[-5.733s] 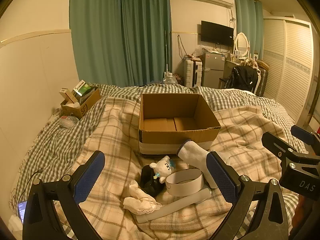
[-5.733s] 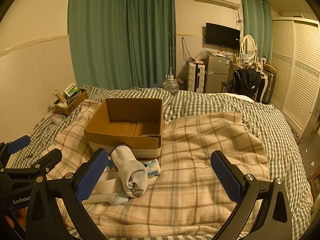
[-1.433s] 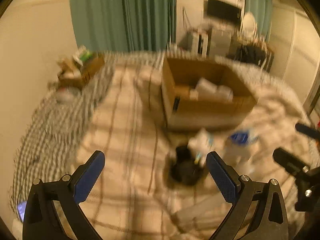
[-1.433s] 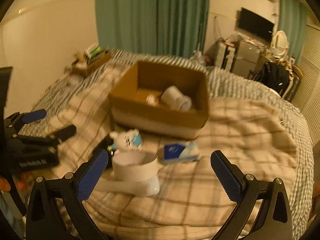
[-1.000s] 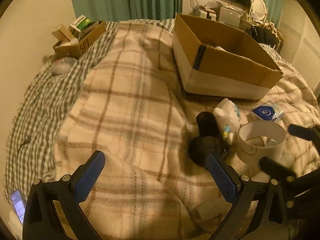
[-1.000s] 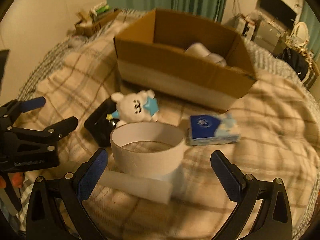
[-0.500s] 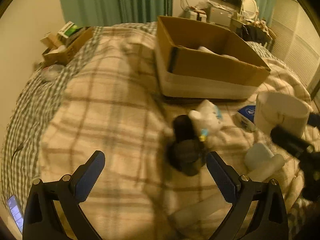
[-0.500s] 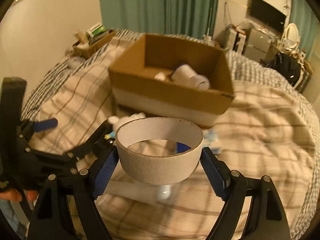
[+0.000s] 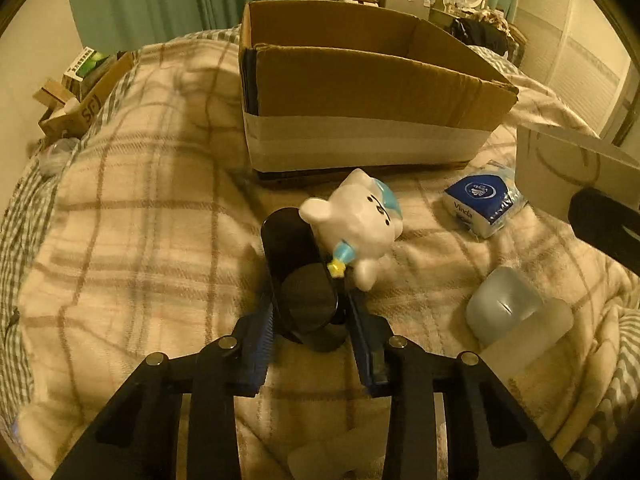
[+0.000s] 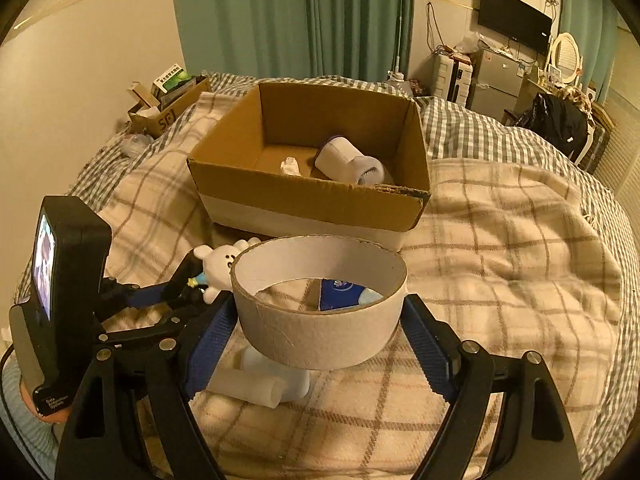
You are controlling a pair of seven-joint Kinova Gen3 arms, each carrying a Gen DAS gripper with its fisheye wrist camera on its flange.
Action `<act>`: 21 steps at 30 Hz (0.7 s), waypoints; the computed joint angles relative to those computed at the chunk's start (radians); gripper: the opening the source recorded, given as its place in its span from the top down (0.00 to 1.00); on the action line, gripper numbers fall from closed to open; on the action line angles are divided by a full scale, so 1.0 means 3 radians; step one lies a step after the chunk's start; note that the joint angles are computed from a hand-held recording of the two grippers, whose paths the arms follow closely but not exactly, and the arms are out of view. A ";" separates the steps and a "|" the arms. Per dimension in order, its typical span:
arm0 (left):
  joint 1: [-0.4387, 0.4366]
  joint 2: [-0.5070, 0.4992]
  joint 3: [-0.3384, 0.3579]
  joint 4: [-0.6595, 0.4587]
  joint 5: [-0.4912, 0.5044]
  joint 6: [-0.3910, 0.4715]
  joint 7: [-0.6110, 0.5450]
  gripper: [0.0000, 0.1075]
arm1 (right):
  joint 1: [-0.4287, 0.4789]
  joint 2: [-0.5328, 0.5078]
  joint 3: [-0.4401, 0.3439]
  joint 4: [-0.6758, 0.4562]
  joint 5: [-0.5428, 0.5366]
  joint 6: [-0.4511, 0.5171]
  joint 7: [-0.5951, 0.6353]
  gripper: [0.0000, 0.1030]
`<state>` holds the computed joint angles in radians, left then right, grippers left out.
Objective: Organize objects
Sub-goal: 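Grasp the white paper ring with the right tool while the left tool grasps the black cup, then carry the paper ring and black cup into the box and open both tools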
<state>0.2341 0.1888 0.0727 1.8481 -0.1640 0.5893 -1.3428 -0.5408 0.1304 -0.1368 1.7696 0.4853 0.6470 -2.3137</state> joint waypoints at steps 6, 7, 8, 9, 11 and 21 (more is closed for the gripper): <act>0.0084 -0.0307 -0.0044 0.0202 -0.0210 -0.0132 0.0411 0.71 | 0.0006 -0.0083 -0.0022 0.0019 0.0029 -0.0006 -0.0031 0.19; 0.0056 -0.0349 -0.0020 0.0215 -0.0197 -0.0120 0.0417 0.71 | 0.0008 -0.0098 -0.0028 0.0022 0.0036 -0.0006 -0.0040 0.19; 0.0027 -0.0390 -0.0004 0.0219 -0.0174 -0.0104 0.0414 0.71 | 0.0003 -0.0110 -0.0036 0.0029 0.0060 -0.0005 -0.0069 0.19; 0.0009 -0.0456 0.0007 0.0244 -0.0178 -0.0098 0.0454 0.71 | 0.0000 -0.0123 -0.0044 0.0031 0.0080 0.0000 -0.0091 0.19; -0.0037 -0.0534 0.0036 0.0251 -0.0175 -0.0074 0.0460 0.71 | -0.0008 -0.0156 -0.0063 0.0046 0.0134 0.0007 -0.0140 0.19; -0.0183 -0.0931 0.0222 0.0231 -0.0191 -0.0102 0.0441 0.72 | 0.0042 -0.0373 -0.0196 0.0062 0.0308 0.0001 -0.0305 0.19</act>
